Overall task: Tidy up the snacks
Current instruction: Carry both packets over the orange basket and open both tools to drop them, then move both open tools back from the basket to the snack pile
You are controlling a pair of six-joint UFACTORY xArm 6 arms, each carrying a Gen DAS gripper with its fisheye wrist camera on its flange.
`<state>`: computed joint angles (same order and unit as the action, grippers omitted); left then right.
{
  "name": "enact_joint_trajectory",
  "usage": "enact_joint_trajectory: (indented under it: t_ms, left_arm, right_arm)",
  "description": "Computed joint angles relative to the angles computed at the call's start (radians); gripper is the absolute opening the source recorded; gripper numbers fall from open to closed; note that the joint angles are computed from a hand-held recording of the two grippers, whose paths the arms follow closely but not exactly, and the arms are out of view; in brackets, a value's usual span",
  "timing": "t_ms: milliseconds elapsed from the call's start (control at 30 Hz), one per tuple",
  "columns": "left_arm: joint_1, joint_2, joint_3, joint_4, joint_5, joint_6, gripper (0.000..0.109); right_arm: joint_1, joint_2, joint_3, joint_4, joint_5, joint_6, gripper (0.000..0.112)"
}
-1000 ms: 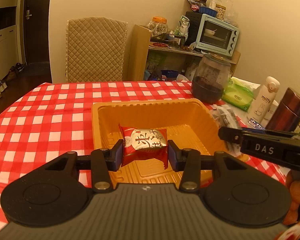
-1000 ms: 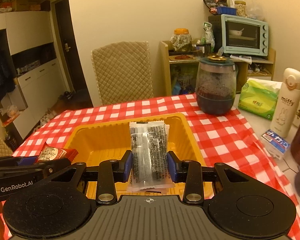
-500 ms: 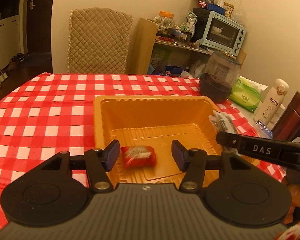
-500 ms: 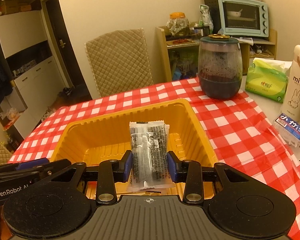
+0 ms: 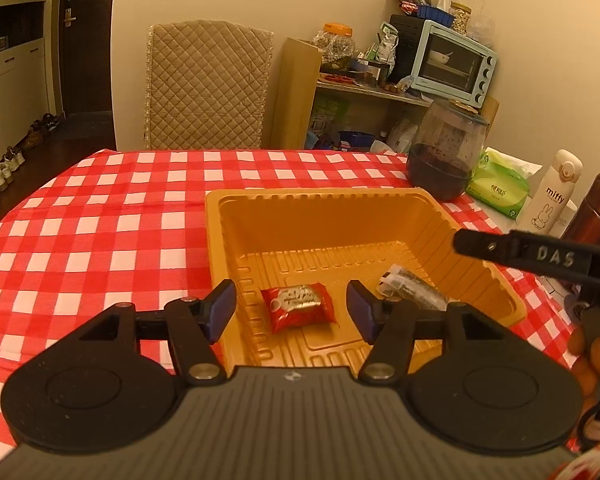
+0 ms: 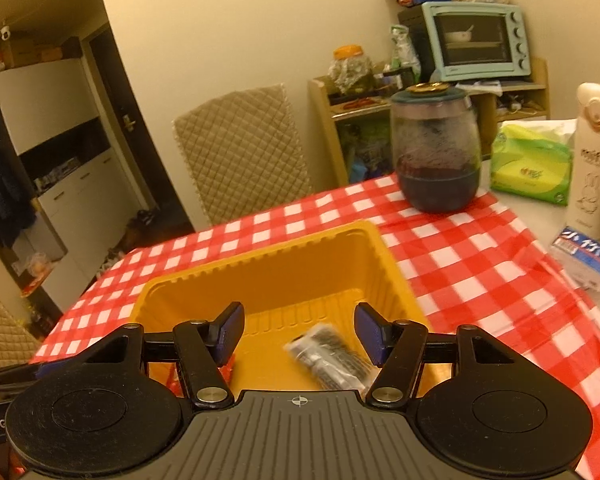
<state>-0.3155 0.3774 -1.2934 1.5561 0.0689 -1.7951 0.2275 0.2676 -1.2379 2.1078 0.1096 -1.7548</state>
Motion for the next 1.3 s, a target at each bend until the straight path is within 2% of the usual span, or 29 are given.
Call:
enact_joint_trajectory:
  t_ms: [133,367,533,767,867,1067,1300]
  left_arm:
    - [-0.009,-0.042,0.040,0.057,0.011,-0.055,0.060]
    - [-0.040,-0.152,0.147,0.194,0.031,-0.205,0.062]
    - [-0.076,-0.251,0.248,0.282,0.060,-0.312,0.062]
    - [-0.142,-0.399,0.427,0.299,0.127,-0.362,0.063]
    - [-0.162,-0.455,0.505,0.269,0.135,-0.369,0.063]
    - [-0.215,-0.545,0.623,0.200,0.169,-0.336,0.064]
    - [-0.252,-0.607,0.724,0.152,0.187,-0.351,0.065]
  right_arm:
    - [-0.012,-0.045,0.033,0.077,-0.012,-0.076,0.061]
    - [-0.027,-0.163,0.128,0.302,-0.034,-0.363,0.061]
    - [-0.037,-0.275,0.250,0.331,-0.039,-0.404,0.061]
    - [-0.040,-0.455,0.439,0.356,-0.052,-0.423,0.061]
    - [-0.028,-0.532,0.524,0.353,-0.069,-0.416,0.061]
    - [-0.003,-0.654,0.639,0.442,-0.124,-0.491,0.061]
    - [0.041,-0.729,0.746,0.415,-0.164,-0.406,0.061]
